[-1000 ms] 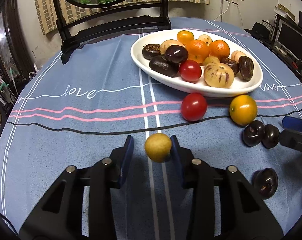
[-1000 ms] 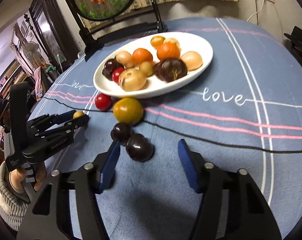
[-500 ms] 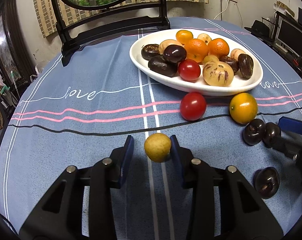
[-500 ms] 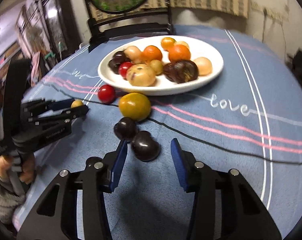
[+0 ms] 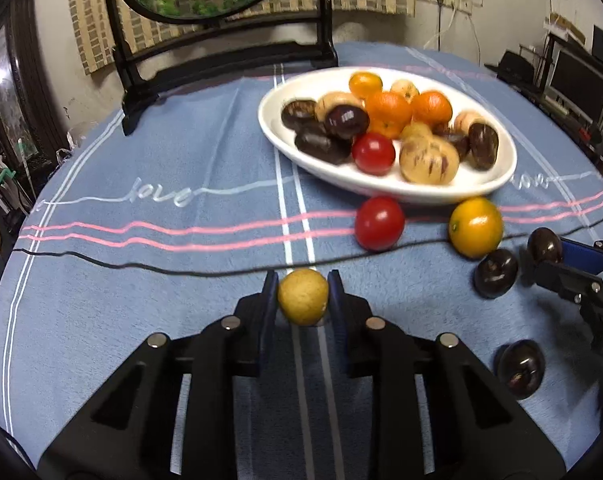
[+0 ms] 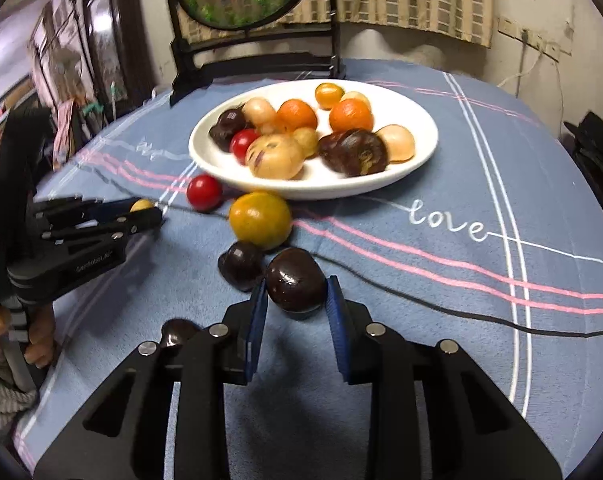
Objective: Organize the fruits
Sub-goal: 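Grasp a dark brown fruit with the right gripper while the left gripper holds the yellow fruit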
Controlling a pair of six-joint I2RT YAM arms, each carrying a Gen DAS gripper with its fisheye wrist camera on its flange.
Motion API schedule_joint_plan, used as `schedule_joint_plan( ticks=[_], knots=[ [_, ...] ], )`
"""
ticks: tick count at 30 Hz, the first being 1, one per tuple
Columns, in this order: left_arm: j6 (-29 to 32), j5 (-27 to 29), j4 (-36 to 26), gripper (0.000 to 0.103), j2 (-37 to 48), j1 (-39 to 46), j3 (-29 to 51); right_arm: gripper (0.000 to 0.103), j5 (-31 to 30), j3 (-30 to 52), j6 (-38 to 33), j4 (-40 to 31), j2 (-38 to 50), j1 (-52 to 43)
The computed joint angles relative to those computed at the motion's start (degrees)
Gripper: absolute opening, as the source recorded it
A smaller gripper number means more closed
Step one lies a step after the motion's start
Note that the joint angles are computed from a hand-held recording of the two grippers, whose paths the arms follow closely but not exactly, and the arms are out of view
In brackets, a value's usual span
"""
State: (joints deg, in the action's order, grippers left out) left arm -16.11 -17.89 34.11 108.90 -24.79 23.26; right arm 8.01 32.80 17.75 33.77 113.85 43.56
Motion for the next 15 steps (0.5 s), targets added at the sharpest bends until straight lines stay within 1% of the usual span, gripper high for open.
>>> schedule_joint_plan(
  ticks=[5, 11, 15],
  knots=[
    [-0.24, 0.69, 1.37, 0.025, -1.56, 0.68, -1.21, 0.030, -1.84, -1.06, 1.13, 0.79, -1.17, -2.41],
    [-0.03, -0.38, 2.04, 0.025, -1.07, -0.31, -1.38, 0.030, -1.88, -1.29, 1.34, 0.92, -1.80, -2.41],
    [-0.23, -0.44, 3.31, 0.025, -3.35, -0.06, -3.14, 0.030, -2.32, -1.92, 1.92, 1.29, -2.44, -2.93]
  ],
)
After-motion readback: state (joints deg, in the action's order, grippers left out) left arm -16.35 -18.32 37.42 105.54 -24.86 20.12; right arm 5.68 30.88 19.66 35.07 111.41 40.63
